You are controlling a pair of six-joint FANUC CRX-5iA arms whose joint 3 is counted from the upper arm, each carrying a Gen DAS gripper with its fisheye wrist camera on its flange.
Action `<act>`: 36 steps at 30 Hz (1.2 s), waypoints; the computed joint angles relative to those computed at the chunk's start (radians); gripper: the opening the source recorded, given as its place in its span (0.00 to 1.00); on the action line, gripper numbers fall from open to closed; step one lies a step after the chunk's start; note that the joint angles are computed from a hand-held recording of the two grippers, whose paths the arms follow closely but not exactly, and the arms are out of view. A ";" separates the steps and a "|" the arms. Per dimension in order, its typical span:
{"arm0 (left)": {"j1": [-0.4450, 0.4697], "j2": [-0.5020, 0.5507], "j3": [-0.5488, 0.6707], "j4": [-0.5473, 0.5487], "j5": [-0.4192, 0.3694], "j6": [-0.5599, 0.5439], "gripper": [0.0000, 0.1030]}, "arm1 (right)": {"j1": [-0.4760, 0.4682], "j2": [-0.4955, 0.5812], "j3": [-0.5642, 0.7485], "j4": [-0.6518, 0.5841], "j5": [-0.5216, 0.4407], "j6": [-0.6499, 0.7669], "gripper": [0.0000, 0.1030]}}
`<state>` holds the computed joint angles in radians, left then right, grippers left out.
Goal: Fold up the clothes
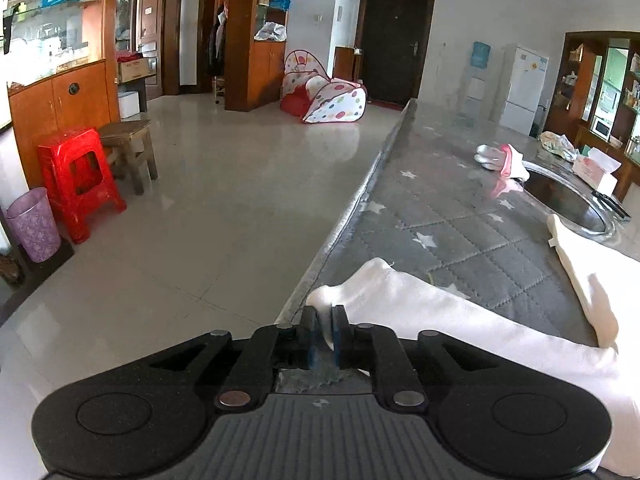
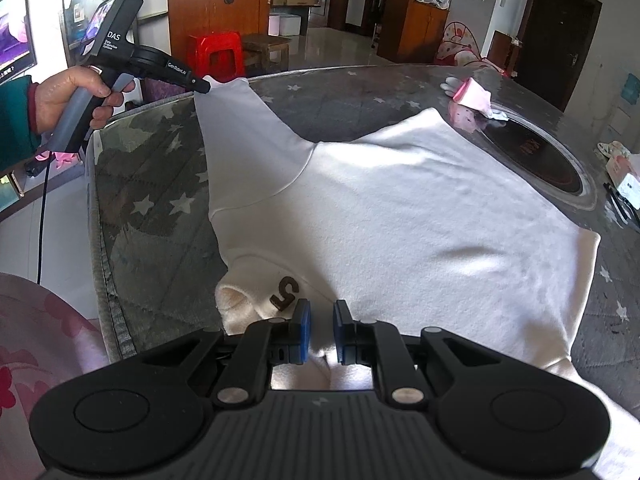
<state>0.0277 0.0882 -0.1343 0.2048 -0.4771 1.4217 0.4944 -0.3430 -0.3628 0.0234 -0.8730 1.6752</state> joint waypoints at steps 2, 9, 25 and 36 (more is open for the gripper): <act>-0.002 0.006 0.028 -0.036 -0.026 0.037 0.20 | 0.000 0.001 0.000 -0.001 0.000 0.003 0.12; -0.037 -0.006 0.045 0.050 -0.008 -0.100 0.19 | 0.001 -0.006 -0.007 -0.004 0.009 0.006 0.12; -0.224 0.234 0.251 0.422 -0.234 -0.581 0.18 | -0.009 -0.011 -0.012 -0.023 0.025 0.018 0.12; -0.253 0.314 0.355 0.274 -0.245 -0.517 0.18 | -0.030 -0.004 0.003 -0.063 0.020 0.052 0.12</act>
<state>-0.2257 0.4018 0.2203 0.4787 -0.7220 0.9045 0.4642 -0.3470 -0.3603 -0.0395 -0.8527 1.7271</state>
